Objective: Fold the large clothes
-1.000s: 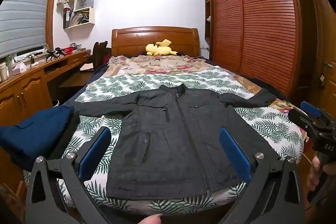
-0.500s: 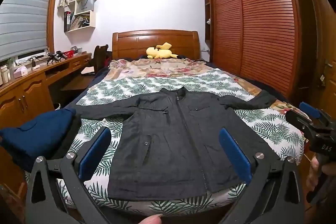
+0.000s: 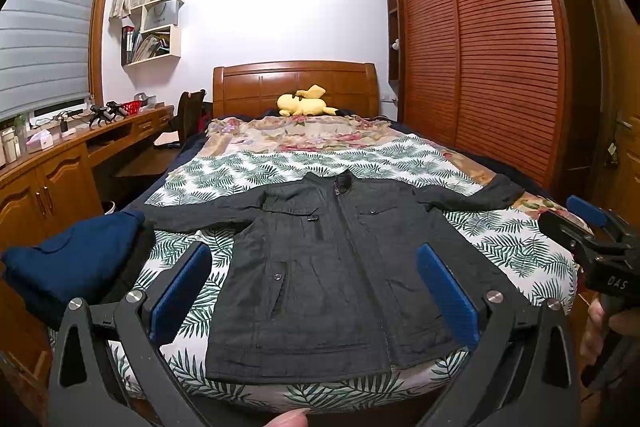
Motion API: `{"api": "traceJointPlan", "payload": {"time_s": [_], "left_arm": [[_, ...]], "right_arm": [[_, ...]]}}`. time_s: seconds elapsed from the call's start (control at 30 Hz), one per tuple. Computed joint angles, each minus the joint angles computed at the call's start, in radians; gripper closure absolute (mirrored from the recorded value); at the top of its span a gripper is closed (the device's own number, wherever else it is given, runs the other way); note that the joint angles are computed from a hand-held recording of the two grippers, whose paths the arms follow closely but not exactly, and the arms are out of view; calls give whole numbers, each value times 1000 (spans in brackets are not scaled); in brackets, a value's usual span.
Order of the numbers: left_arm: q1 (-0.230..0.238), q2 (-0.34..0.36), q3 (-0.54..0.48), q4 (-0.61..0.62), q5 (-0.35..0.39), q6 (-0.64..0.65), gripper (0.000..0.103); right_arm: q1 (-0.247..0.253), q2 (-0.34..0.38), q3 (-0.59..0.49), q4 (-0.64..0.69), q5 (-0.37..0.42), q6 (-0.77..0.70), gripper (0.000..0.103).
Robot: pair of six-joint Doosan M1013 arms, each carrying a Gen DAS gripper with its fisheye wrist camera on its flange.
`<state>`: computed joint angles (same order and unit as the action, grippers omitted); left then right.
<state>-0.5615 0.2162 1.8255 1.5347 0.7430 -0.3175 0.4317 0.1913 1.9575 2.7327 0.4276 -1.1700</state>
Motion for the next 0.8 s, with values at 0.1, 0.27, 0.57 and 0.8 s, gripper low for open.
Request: {"api": "traceJointPlan", "payload": {"time_s": [0.1,0.27,0.57,0.8], "left_arm": [[-1,-3,1,0,2,4,0],[-6,-5,-1,0,4,4,0],[-12,-12,0,9,12,5,0],[-15,-11,1,12,21,8,0]], "right_arm": [[1,-1,1,4,1,-3,0],[1,-1,2,6,4,-6,0],[0,1,5,7,13,-12,0],[1,1,6,13,16,-18,0]]}}
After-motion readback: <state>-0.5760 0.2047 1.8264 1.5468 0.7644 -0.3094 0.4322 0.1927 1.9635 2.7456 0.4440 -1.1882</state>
